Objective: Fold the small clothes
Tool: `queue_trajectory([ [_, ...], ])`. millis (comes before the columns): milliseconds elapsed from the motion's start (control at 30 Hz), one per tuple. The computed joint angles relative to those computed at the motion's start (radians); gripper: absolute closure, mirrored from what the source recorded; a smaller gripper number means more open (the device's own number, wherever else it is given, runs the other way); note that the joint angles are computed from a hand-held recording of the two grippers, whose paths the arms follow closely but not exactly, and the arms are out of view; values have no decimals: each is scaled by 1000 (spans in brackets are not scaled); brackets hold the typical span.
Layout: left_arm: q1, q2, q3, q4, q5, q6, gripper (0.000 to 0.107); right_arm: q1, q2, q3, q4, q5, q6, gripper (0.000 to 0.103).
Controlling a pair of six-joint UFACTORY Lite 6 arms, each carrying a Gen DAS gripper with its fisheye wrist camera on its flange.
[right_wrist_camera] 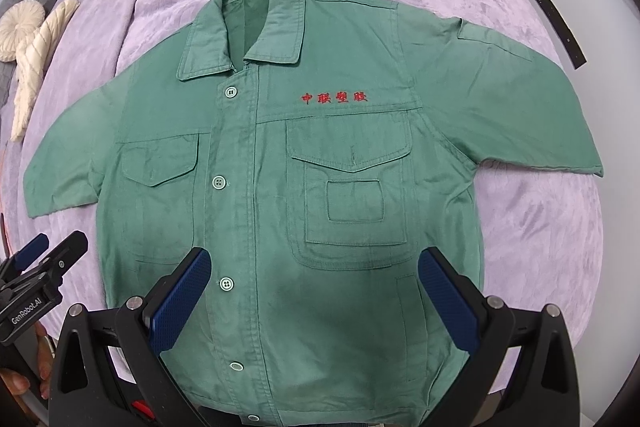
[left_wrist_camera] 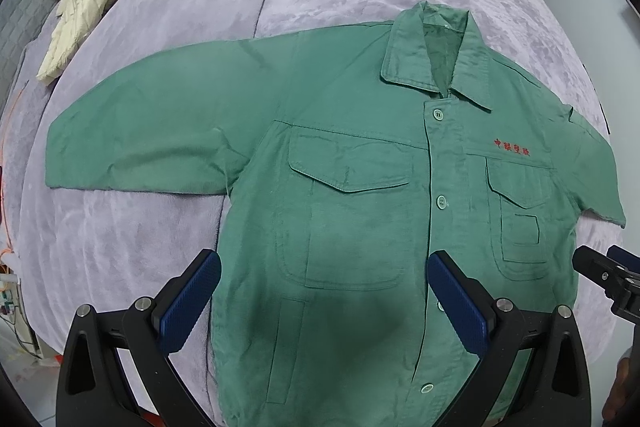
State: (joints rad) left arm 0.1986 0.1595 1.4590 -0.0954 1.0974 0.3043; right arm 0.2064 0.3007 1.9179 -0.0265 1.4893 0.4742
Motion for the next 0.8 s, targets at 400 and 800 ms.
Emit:
queue_trajectory([
  [400,89,53,20,-59,-14,92,4,85,76,101,-15,5,53,0],
  [800,459,424,293,-332,-110,355,4,260,245,238,27,-48,85,0],
])
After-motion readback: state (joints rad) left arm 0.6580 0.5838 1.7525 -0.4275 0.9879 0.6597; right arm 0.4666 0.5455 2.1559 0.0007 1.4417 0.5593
